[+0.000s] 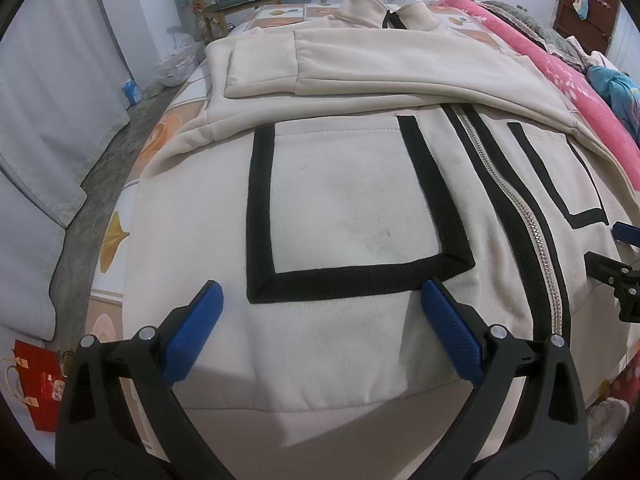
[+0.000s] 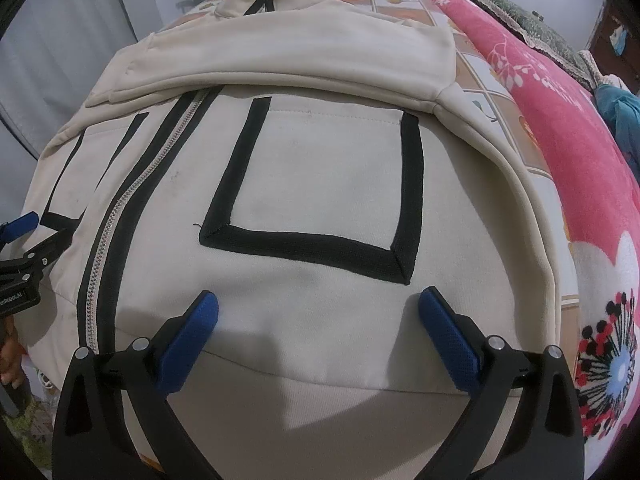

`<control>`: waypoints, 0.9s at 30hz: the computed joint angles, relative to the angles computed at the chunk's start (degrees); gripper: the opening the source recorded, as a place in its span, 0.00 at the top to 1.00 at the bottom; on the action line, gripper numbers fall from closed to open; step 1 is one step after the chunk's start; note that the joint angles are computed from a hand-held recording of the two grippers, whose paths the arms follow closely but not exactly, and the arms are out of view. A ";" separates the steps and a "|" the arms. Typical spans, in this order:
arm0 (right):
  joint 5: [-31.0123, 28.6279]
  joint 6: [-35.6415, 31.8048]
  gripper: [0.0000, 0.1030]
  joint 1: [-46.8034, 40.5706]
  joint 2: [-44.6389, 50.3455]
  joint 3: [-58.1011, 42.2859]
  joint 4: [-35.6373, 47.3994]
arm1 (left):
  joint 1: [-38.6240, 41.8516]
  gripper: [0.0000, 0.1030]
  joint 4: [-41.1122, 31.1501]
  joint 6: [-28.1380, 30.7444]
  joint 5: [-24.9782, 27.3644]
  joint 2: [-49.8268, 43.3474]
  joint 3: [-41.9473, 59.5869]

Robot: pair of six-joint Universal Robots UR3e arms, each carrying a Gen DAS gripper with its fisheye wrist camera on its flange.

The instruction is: Fold large clothes

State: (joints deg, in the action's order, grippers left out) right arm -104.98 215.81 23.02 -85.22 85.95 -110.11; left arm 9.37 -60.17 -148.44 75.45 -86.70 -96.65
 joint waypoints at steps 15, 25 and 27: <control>-0.02 0.12 0.06 0.16 -0.17 0.33 -0.14 | -0.01 0.06 0.17 0.22 0.16 -0.31 0.25; 0.01 -0.03 0.06 0.09 -0.25 0.40 -0.22 | -0.06 0.06 0.75 0.40 0.16 -0.07 -0.20; -0.04 -0.01 0.06 0.14 -0.23 0.38 -0.21 | -0.14 0.06 0.82 0.34 0.21 0.01 -0.31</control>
State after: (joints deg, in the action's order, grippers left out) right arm -105.02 215.80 23.16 -85.45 86.34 -110.32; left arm 9.22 -59.36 -148.10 75.67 -86.69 -96.95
